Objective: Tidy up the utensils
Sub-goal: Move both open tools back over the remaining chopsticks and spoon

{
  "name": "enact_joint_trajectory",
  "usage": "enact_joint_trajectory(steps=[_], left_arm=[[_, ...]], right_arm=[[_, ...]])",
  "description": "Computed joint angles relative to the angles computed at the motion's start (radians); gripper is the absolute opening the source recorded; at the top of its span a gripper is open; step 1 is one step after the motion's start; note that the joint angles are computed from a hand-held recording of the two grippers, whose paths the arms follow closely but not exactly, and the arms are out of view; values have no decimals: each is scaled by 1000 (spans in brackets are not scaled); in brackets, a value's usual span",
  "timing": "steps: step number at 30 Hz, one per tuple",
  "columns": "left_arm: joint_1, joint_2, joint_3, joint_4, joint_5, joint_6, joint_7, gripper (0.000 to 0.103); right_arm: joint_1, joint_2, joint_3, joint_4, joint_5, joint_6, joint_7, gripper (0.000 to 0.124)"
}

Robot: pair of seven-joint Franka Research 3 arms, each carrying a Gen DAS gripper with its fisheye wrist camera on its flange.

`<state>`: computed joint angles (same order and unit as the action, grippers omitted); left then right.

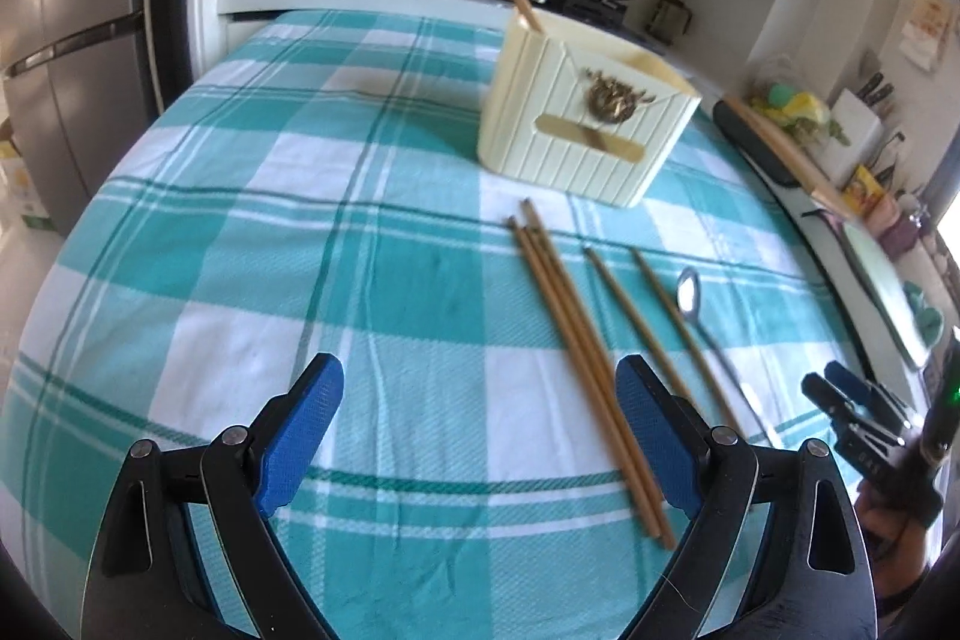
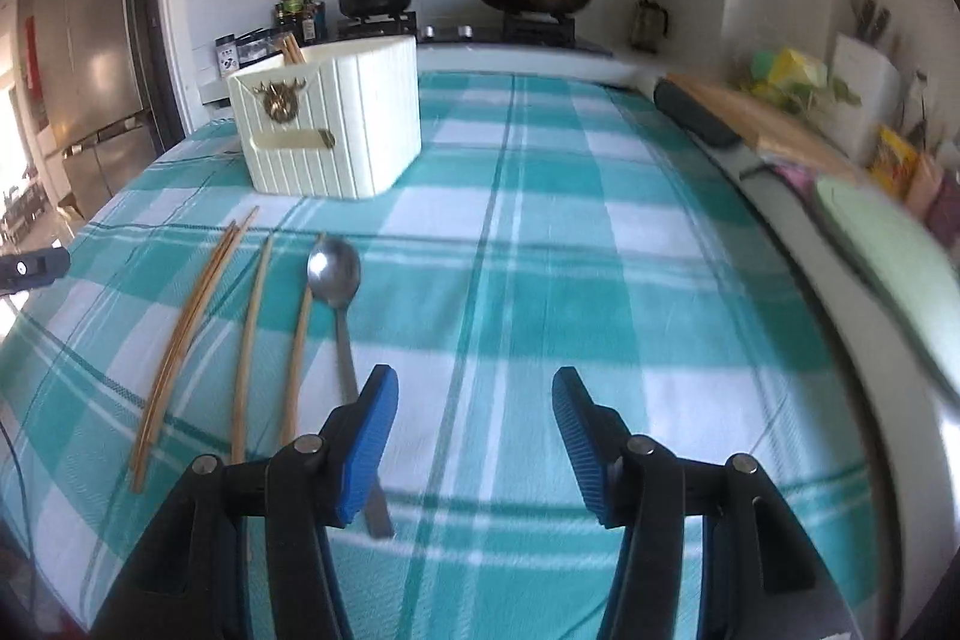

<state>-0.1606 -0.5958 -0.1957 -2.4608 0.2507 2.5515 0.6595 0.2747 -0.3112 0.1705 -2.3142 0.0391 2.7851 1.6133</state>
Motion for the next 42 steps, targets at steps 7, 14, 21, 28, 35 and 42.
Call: enact_joint_trajectory(steps=[7, 14, 21, 28, 35, 42], left_arm=[[0, 4, -24, -10, -7, -37, -39, 93], [-17, 52, -31, 15, 13, -55, -54, 93], [7, 194, -67, 131, 86, -79, -95, 94], [-2, 269, -76, 186, 147, -143, -163, 94], [-12, 278, -60, 189, 174, -183, -196, 96], [-16, 305, -60, 215, 189, -202, -201, 98]], right_arm=[[-37, -13, 33, -55, -52, 46, 80, 55], [-5, -6, -6, -59, 10, 30, 54, 55], [-24, -11, 8, -65, -7, 30, 88, 55], [-16, -20, 1, -76, 5, 47, 80, 55], [-3, -19, -15, -76, 49, 45, 58, 55], [-10, -15, -8, -72, 46, 42, 59, 55]])
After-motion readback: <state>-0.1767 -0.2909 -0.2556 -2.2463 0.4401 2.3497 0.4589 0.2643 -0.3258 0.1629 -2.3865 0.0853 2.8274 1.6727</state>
